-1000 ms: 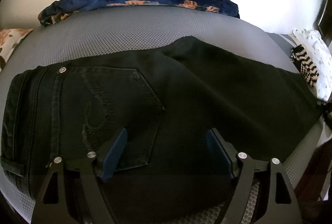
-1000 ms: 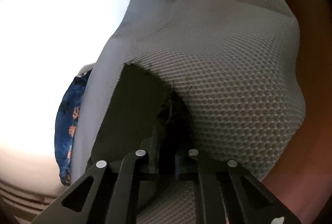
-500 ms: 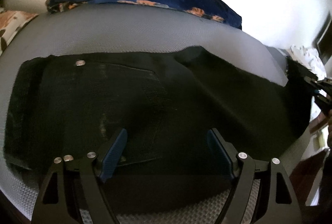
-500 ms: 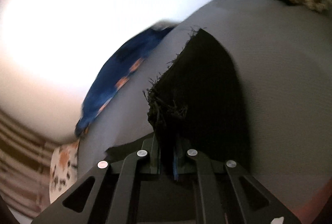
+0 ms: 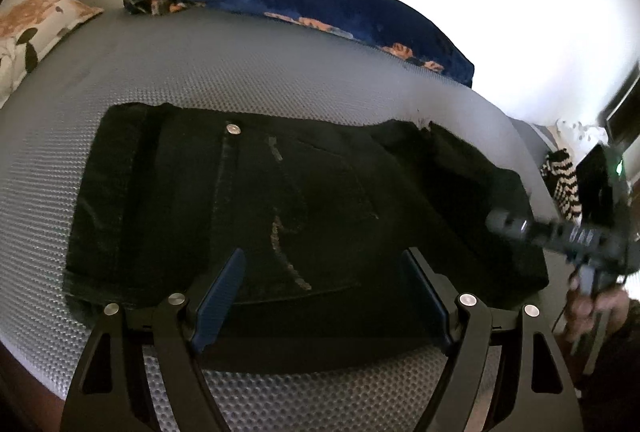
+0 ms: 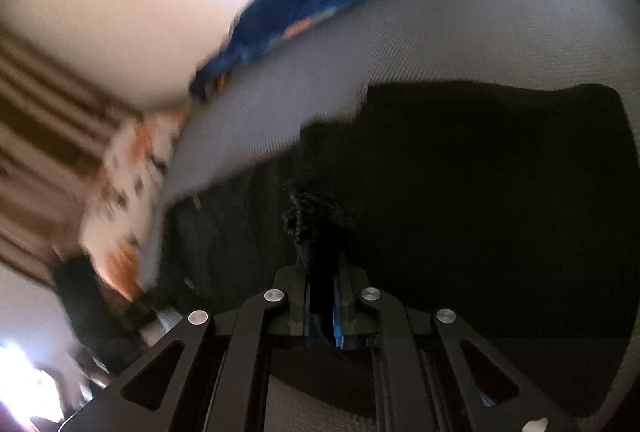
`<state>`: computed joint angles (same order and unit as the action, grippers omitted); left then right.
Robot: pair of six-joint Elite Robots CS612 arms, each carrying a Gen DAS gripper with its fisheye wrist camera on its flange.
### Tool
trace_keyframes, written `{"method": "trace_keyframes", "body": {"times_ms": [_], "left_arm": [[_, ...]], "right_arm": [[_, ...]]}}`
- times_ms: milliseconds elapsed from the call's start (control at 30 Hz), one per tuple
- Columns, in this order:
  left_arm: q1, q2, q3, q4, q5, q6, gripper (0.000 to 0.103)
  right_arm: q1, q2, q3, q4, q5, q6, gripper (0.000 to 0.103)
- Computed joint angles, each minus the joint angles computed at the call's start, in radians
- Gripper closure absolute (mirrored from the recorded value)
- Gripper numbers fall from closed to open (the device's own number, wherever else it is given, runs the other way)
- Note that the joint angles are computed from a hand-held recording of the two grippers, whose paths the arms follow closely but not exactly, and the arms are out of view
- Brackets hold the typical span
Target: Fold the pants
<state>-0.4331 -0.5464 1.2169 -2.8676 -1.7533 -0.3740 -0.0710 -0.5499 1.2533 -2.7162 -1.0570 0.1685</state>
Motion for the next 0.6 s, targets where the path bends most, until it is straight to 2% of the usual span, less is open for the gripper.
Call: {"method": "trace_keyframes", "body": {"times_ms": [100, 267, 300, 367, 467, 600], "left_arm": [[0.004, -0.002, 0.005, -0.012, -0.015, -0.006, 0.023], [0.004, 0.003, -0.003, -0.015, -0.038, 0.000, 0.023], [0.003, 0.004, -0.006, -0.014, -0.043, 0.000, 0.023], [0.002, 0.005, -0.011, -0.008, -0.057, 0.002, 0.023], [0.002, 0.009, -0.023, 0.009, -0.089, 0.002, 0.023], [0.003, 0.018, -0.044, 0.025, -0.160, -0.012, 0.023]], "right_arm": [[0.019, -0.008, 0.016, 0.052, -0.042, -0.092, 0.094], [0.035, -0.017, 0.028, 0.089, -0.084, -0.181, 0.093], [0.035, -0.017, 0.029, 0.104, -0.075, -0.197, 0.092], [0.042, -0.018, 0.031, 0.101, -0.087, -0.209, 0.087], [0.046, -0.029, 0.039, 0.121, -0.084, -0.249, 0.072], [0.028, -0.062, 0.089, 0.095, -0.032, -0.238, 0.068]]}}
